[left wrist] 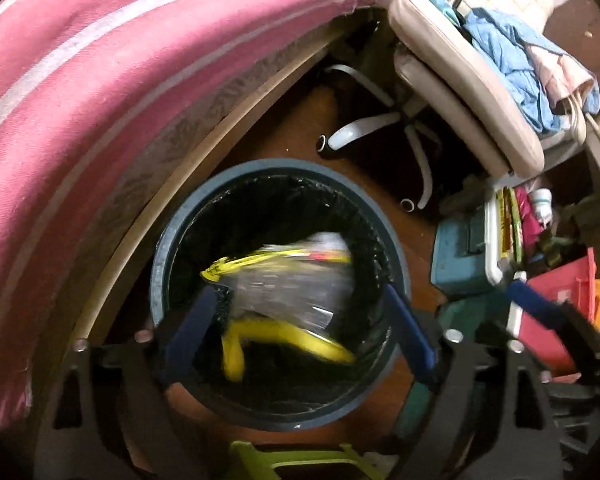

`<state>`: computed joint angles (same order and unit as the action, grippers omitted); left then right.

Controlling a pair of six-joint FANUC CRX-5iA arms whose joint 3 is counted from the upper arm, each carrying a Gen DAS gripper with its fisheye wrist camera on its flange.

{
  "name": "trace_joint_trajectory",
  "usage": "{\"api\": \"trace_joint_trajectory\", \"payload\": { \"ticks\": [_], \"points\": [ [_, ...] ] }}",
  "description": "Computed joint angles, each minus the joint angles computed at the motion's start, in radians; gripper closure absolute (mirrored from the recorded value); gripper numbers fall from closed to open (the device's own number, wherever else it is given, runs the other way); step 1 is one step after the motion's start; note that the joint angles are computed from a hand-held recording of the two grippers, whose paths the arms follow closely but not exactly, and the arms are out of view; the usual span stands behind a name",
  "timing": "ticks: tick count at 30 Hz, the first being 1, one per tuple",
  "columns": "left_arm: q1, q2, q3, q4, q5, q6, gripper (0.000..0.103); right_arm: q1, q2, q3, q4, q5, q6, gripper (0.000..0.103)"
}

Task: Collect trash
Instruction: 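Open the left tool over the bin while the right tool releases the red wrapper, then move back to the bed and grasp the orange-red snack bag with the left tool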

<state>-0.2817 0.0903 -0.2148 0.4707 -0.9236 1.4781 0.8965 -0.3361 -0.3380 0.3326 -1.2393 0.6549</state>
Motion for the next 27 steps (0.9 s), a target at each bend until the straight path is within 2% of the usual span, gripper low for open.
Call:
{"api": "trace_joint_trajectory", "payload": {
  "ticks": [5, 10, 13, 18, 22, 27],
  "points": [
    [0.006, -0.005, -0.004, 0.013, -0.006, -0.005, 0.017, 0.014, -0.007, 0.004, 0.024, -0.019, -0.017, 0.033],
    [0.022, -0.044, -0.027, 0.037, 0.018, 0.007, 0.015, 0.040, 0.000, 0.021, 0.058, -0.007, -0.034, 0.023],
    [0.034, -0.086, -0.033, 0.027, 0.037, 0.044, 0.015, 0.060, 0.013, 0.047, 0.080, 0.000, -0.031, 0.022],
    [0.075, -0.202, -0.095, 0.084, 0.112, 0.042, 0.013, 0.108, 0.032, 0.097, 0.131, 0.016, -0.024, 0.018],
    [0.144, -0.311, -0.133, 0.098, 0.136, 0.053, 0.013, 0.151, 0.058, 0.154, 0.183, 0.035, -0.018, 0.015],
    [0.282, -0.440, -0.141, 0.048, 0.076, 0.074, 0.012, 0.205, 0.116, 0.248, 0.225, 0.067, -0.005, 0.011]
  ]
}}
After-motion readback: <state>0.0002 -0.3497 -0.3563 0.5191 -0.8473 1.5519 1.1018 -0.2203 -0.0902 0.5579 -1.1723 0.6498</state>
